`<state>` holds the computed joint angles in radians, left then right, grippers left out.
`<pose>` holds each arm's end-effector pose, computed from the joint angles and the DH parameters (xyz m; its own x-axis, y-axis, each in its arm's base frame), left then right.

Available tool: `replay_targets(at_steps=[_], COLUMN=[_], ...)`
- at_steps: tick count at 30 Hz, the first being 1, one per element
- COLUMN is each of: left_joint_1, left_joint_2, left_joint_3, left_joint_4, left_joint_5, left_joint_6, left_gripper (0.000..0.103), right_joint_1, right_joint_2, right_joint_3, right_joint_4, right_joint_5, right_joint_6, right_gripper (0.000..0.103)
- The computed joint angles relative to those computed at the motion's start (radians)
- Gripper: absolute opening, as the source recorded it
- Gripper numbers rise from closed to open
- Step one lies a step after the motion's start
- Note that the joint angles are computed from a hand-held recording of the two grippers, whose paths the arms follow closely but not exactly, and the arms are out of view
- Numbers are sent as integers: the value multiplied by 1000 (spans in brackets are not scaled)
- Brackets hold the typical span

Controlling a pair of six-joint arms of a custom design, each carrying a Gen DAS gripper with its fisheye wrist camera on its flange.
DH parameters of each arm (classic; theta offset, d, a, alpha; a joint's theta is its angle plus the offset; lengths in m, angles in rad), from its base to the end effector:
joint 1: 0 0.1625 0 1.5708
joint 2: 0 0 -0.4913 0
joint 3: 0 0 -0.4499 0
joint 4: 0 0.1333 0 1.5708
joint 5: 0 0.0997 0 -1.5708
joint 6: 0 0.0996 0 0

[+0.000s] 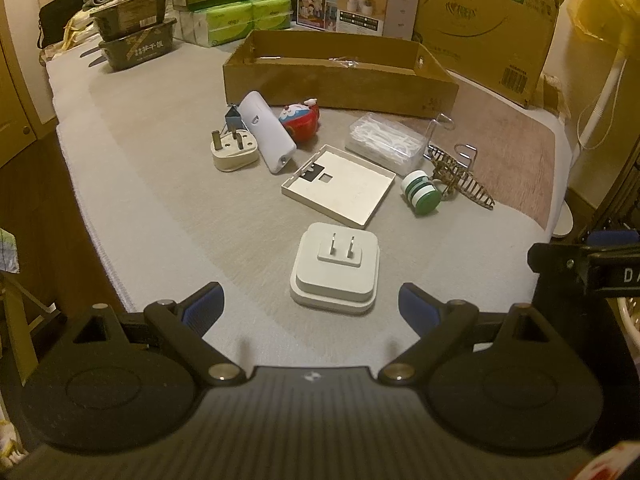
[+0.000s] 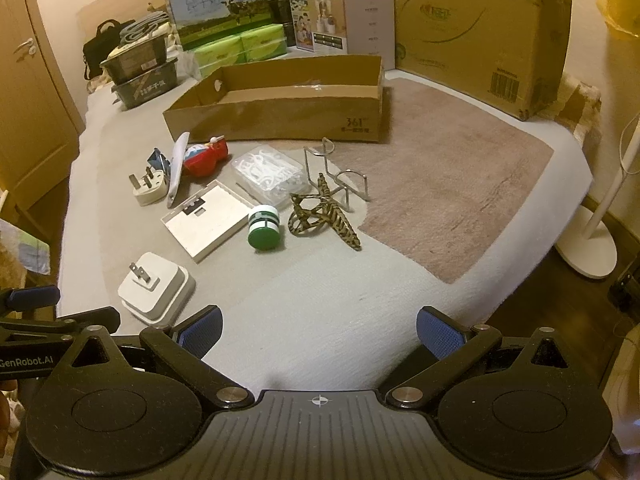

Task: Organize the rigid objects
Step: 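Move left tool to white plug adapter while right tool approaches green-white roll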

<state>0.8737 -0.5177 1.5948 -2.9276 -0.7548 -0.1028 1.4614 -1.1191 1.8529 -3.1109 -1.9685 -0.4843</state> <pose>-0.3267 -0.7109 -0.0286 -0.7143 0.2086 -0.6681 0.5466 0.7623 -0.3465 0.0195 -0.6901 0.3116 -0.8192 0.0146 0.5733 -0.3456 0.7851 -0.5139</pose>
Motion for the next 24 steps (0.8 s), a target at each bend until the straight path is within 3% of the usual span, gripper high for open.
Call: replay_targets(at_steps=[14,24], left_joint_1=[34,62], left_joint_2=[56,94], left_joint_3=[-75,-132], left_joint_4=[12,64], left_joint_5=[-35,-69], left_joint_6=[77,118], left_gripper=[90,83], right_joint_1=[-14,-25], right_joint_2=[35,65], right_joint_3=[-34,-67], right_joint_4=[-21,-2], right_joint_5=[21,24], right_joint_6=[-42,-53], right_gripper=[102,102])
